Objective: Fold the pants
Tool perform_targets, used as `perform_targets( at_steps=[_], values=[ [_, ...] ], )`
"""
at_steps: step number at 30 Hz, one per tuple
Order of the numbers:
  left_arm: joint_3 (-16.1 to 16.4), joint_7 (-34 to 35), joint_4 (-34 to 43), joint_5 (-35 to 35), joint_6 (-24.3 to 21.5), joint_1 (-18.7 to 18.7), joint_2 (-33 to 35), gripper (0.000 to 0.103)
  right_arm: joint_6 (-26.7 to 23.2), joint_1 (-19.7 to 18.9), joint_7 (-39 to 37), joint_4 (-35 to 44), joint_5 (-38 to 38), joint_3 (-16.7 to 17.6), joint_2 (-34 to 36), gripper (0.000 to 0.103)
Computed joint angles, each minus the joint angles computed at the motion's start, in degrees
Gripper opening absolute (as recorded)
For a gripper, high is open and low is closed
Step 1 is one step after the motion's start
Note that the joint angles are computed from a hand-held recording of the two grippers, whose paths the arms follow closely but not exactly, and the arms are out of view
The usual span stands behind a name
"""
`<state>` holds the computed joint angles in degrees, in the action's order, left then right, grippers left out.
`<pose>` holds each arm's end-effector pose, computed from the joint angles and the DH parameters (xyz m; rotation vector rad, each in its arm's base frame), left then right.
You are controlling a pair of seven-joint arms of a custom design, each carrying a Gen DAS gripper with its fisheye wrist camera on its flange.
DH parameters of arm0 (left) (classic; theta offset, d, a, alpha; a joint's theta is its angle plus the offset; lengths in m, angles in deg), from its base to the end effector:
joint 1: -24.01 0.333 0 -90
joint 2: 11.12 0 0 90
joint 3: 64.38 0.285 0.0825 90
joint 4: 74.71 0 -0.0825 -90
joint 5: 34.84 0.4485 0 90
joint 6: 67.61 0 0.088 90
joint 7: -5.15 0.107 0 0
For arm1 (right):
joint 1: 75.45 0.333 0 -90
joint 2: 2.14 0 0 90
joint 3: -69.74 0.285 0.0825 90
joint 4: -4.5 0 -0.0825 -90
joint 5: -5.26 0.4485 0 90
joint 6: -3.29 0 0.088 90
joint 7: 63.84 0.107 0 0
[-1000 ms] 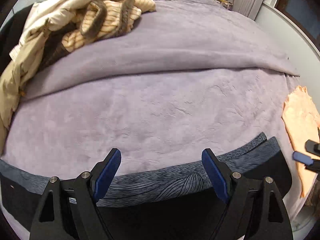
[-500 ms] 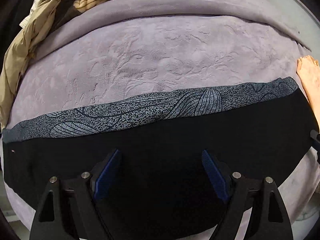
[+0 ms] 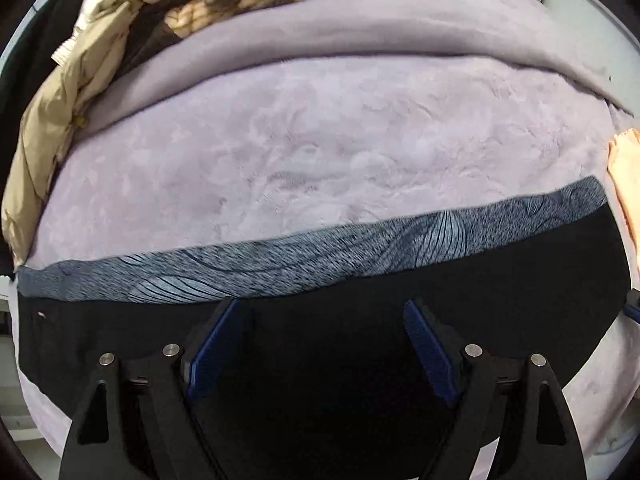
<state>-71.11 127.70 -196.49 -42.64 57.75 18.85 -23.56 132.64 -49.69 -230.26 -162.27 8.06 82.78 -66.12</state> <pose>0.5702 -0.1272 0.4791 -1.2251 2.6797 -0.3520 0.2963 0.2122 0.4505 -0.4488 2.6245 0.0401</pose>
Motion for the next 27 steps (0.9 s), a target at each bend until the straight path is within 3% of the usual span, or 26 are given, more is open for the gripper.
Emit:
perform_targets(
  at_steps=[1, 3, 6, 10, 11, 15, 19, 21, 23, 27],
  values=[
    [0.1, 0.0, 1.0, 0.0, 0.4, 0.1, 0.8, 0.084, -2.9, -1.0, -0.8, 2.9, -2.5, 1.8, 1.0, 0.028],
    [-0.1, -0.8, 2.0, 1.2, 1.7, 0.4, 1.9, 0.084, -1.3, -2.3, -4.3, 6.0, -5.7, 1.9, 3.7, 0.028],
    [-1.1, -4.2, 3.5, 5.1, 3.0, 0.8, 5.5, 0.084, 7.6, -2.9, -15.3, 9.8, -5.9, -3.4, 13.4, 0.028],
    [-1.2, -6.6, 3.8, 7.8, 7.0, 1.0, 8.8, 0.088, 12.5, -2.9, -26.9, 13.8, 0.2, -7.9, 26.6, 0.028],
    [-1.3, -6.9, 4.8, 8.2, 8.1, 1.0, 10.2, 0.092, 12.7, -3.0, -27.6, 13.6, 0.7, -8.2, 27.5, 0.027],
    [-0.5, -10.6, 12.2, 12.8, 9.2, 1.8, 16.4, 0.092, 11.7, -6.9, -27.0, 11.9, -0.4, -5.7, 25.4, 0.02],
    [1.1, -13.2, 19.3, 12.7, 5.2, 4.4, 19.9, 0.092, 7.5, -7.6, -25.8, 12.2, 0.4, -5.0, 22.1, 0.025],
    [2.1, -11.1, 19.9, 12.3, 5.0, 6.2, 19.4, 0.092, 6.3, -7.0, -25.6, 13.2, 0.7, -4.3, 21.5, 0.028],
    [2.8, -9.1, 19.1, 12.7, 5.4, 7.7, 18.4, 0.092, 8.3, -5.9, -25.3, 15.2, 1.6, -3.8, 23.6, 0.028],
    [4.5, -5.1, 19.5, 12.1, 3.9, 11.2, 18.5, 0.092, 11.8, -3.0, -27.3, 22.0, 3.3, -3.2, 31.7, 0.028]
  ],
)
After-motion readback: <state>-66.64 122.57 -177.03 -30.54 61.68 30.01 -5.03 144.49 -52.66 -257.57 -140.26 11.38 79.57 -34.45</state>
